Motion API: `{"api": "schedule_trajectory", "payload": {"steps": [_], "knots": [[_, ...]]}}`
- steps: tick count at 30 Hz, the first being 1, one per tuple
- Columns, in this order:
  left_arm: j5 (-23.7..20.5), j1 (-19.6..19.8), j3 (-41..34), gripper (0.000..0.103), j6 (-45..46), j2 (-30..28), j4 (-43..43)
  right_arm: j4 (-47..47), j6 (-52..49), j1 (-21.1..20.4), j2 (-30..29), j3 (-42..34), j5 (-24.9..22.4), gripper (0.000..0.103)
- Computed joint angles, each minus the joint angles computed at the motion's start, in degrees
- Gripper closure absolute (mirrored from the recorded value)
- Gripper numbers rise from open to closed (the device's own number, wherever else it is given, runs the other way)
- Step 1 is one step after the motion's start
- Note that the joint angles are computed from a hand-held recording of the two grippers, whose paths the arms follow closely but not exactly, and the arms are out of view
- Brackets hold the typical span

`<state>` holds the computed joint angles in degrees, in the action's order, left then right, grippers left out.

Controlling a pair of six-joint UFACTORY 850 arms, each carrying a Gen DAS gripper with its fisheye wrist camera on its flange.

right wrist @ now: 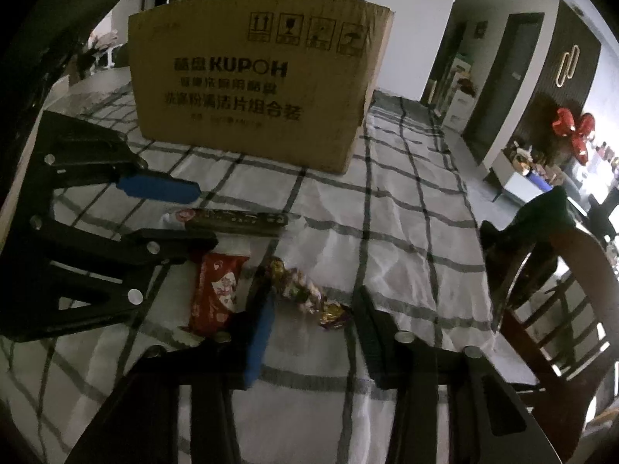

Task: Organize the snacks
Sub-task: 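Grasp the white-red snack stick with left tool while right tool grasps wrapped candy, then carry both held snacks over the cardboard box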

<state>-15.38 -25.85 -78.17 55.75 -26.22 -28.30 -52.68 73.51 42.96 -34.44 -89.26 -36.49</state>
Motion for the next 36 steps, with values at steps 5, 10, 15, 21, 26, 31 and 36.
{"api": "schedule_trajectory", "payload": {"steps": [5,10,15,21,26,31,36], "knots": [[0.81,0.10,0.61,0.082,3.69,0.26,-3.67,-0.61,1.18,0.01,0.22,0.46,1.19,0.081],[1.74,0.16,1.65,0.085,9.61,1.16,-9.93,-4.33,4.95,0.51,1.01,1.43,1.61,0.083],[3.03,0.27,3.07,0.086,15.58,2.69,-16.24,-7.30,9.18,0.75,2.17,2.62,2.53,0.084],[4.51,0.38,4.90,0.086,24.22,4.97,-25.90,-10.53,13.33,1.14,3.27,3.47,2.40,0.085],[4.67,0.49,6.09,0.086,28.13,7.06,-31.09,-12.81,16.06,1.44,4.25,3.78,2.00,0.085],[5.06,0.64,7.51,0.086,33.26,9.48,-37.50,-15.29,18.74,1.89,5.41,4.11,1.34,0.085],[5.79,0.89,8.71,0.086,39.27,11.90,-45.60,-18.77,22.23,2.57,6.50,4.12,0.39,0.085]]}}
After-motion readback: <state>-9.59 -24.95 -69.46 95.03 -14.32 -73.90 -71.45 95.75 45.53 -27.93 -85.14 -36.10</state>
